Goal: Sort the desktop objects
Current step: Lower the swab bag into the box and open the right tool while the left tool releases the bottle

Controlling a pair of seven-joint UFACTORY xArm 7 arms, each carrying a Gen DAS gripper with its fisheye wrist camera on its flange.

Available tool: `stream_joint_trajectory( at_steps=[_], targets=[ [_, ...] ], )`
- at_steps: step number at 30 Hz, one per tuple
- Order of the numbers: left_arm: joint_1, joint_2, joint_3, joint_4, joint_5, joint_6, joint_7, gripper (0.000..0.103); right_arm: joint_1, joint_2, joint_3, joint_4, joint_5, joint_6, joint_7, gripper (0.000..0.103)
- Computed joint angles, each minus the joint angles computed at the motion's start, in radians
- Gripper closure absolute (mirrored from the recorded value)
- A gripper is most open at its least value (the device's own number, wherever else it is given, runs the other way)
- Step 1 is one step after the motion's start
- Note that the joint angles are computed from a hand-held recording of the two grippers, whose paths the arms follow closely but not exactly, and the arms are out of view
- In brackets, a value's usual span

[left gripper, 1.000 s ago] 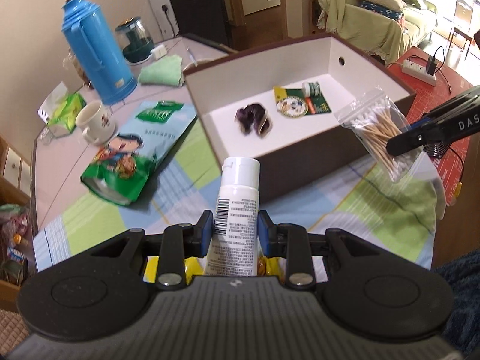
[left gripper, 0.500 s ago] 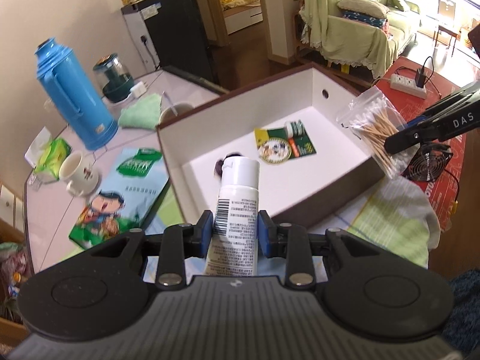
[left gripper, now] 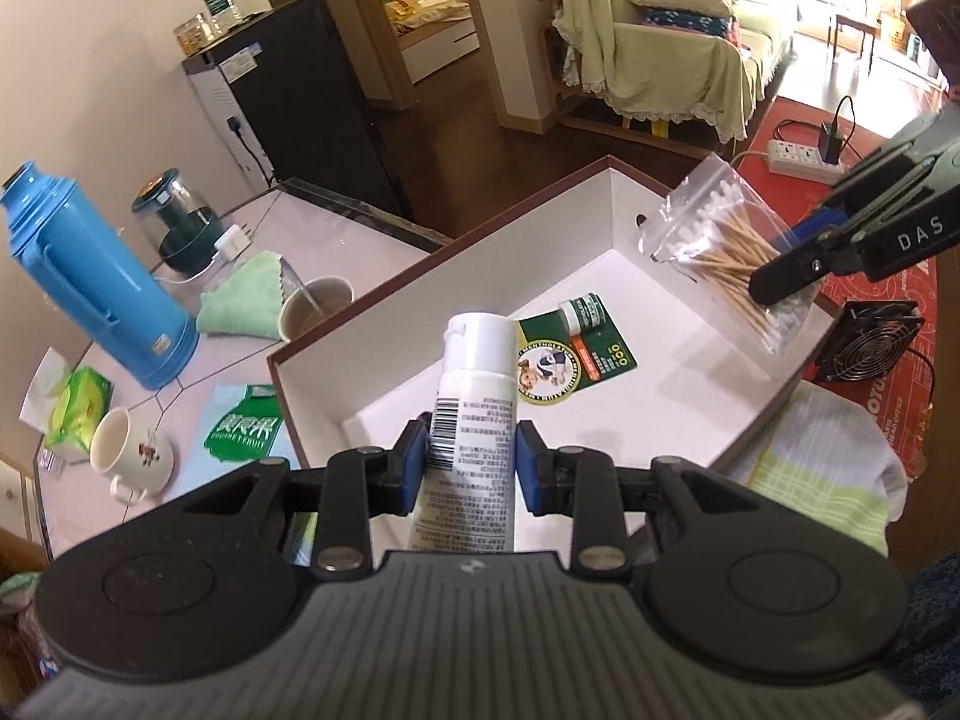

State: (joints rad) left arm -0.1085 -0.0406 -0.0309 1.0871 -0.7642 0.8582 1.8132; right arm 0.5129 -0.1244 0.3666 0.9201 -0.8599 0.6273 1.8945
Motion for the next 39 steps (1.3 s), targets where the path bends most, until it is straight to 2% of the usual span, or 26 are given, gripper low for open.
stream_joint_trajectory(
  at_steps=[10,19,39],
  targets=[
    [-0.014,0.085,-0.041,0.040,0.020,-0.047,-0.010,0.076,-0.025,0.067,-0.051,-0.001,0.039,-0.093,-0.068,0.083],
    [-0.020,0.165,-0.085,0.063,0.052,-0.094,-0.047,0.076,0.001,0.171,-0.112,0.037,0.095,-0.135,-0.148,0.083],
    [-0.016,0.288,-0.138,0.103,0.199,-0.130,-0.146,0.076,0.048,0.278,-0.187,0.099,0.229,-0.116,-0.343,0.083]
  ],
)
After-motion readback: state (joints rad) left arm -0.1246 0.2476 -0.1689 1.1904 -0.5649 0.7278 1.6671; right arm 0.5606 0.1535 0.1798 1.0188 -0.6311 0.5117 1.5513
